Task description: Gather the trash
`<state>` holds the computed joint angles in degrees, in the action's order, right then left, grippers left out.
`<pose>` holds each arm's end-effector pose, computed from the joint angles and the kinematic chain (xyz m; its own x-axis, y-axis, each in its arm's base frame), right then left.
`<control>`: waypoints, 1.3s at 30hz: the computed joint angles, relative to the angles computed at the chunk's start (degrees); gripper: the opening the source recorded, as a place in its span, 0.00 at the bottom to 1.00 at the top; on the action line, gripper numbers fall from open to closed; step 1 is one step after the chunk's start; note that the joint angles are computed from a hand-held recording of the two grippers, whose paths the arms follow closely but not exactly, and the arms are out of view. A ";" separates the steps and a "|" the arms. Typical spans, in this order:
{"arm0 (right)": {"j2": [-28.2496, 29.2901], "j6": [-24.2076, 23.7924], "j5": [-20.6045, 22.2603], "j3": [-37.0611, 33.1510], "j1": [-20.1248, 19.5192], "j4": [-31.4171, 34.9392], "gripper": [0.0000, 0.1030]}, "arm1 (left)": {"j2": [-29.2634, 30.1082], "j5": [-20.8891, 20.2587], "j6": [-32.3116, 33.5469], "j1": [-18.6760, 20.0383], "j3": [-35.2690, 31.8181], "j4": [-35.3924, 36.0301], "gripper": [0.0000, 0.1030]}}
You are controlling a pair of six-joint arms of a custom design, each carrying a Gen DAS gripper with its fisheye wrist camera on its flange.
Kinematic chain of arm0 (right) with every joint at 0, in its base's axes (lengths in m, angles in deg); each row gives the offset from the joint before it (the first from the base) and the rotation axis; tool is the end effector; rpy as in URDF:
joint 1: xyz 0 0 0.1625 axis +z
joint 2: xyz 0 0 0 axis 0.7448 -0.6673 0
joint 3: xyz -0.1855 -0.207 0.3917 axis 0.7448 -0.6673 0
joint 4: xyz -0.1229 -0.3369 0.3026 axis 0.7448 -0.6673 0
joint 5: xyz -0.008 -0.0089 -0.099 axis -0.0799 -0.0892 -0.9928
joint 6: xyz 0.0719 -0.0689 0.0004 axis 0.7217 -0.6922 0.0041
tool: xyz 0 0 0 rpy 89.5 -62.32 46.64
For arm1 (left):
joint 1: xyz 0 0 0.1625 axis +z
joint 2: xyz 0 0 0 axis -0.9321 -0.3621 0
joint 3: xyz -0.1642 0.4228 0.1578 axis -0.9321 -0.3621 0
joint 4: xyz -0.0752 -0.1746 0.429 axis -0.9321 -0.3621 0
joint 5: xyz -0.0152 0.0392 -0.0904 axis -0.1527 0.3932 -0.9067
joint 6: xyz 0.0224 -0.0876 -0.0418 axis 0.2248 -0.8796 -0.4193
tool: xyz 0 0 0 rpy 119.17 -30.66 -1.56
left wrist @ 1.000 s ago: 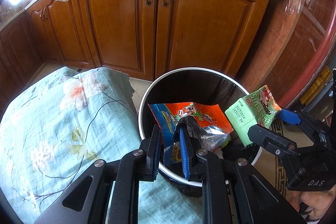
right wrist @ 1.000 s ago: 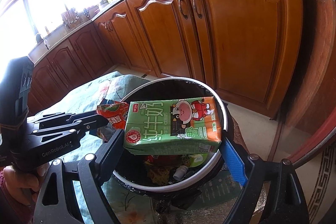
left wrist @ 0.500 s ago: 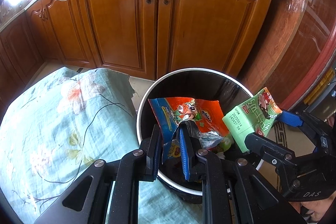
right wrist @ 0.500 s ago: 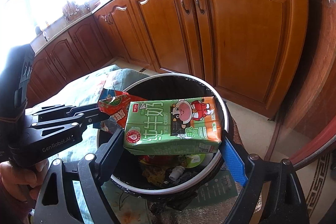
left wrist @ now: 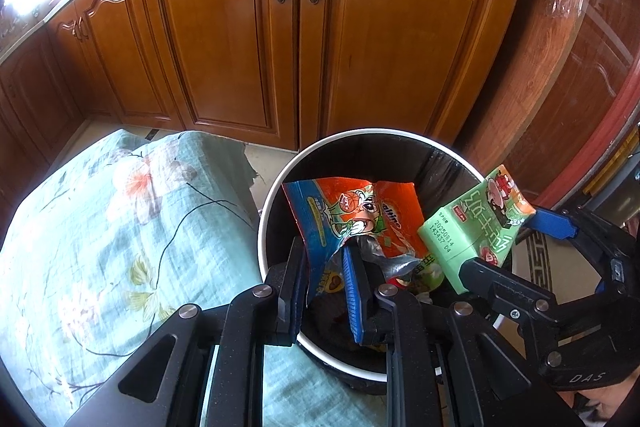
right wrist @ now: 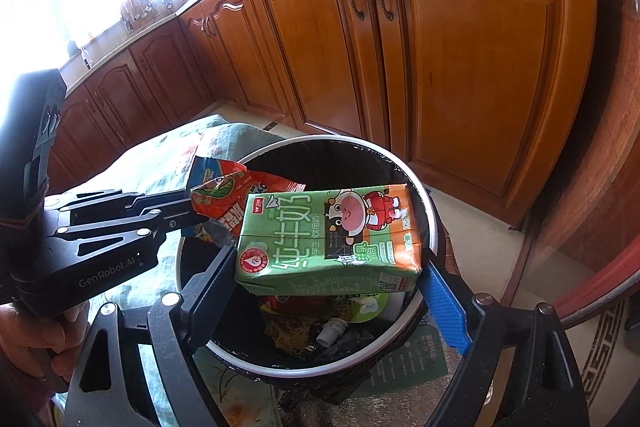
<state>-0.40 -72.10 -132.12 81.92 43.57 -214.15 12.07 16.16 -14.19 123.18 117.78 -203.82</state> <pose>0.0912 -0.7438 0.2979 -0.7766 0.4339 0.4568 -0.0589 0.6719 -0.7383 -0.4460 -0.9174 -0.0244 -0.5006 0.7638 -0.4074 0.8354 0.5496 0.0038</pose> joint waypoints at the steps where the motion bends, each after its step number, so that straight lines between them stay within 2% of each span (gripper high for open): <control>1: 0.02 0.02 0.01 -0.09 0.00 0.25 0.86 | -0.11 -0.09 0.08 -0.03 0.22 -0.14 0.17; 7: 0.17 -0.08 -0.02 -0.67 -0.06 1.40 0.86 | 0.30 -0.01 0.09 -0.02 -0.70 0.61 0.21; 8: 0.14 -0.01 0.09 -0.74 -0.07 1.76 0.87 | 0.28 0.14 0.06 -0.06 -0.70 0.79 0.25; 11: -0.06 0.11 0.43 -0.74 -0.04 2.50 0.86 | -1.12 0.30 0.31 -0.31 2.02 -1.69 0.47; 12: -0.11 0.12 0.34 -0.64 0.03 2.43 0.86 | -1.78 0.19 0.49 -0.33 3.24 -2.88 0.51; 17: -0.65 0.66 0.09 0.59 0.53 0.62 0.87 | -4.66 -0.54 -0.19 -0.07 7.74 -5.58 0.54; 18: -0.83 0.86 0.07 0.99 0.71 0.07 0.87 | -5.34 -0.51 -0.42 0.00 8.83 -6.21 0.58; 24: -1.72 1.97 0.16 4.12 2.03 -5.23 0.90 | -11.43 -1.49 -2.93 0.77 18.41 -11.39 0.66; 34: -0.56 5.37 1.73 9.59 5.00 -19.04 0.94 | -24.17 -5.57 -6.24 3.05 36.92 -21.87 0.67; 39: 0.84 6.51 0.98 10.26 6.55 -22.44 0.95 | -29.28 -5.98 -6.84 3.82 44.35 -27.18 0.69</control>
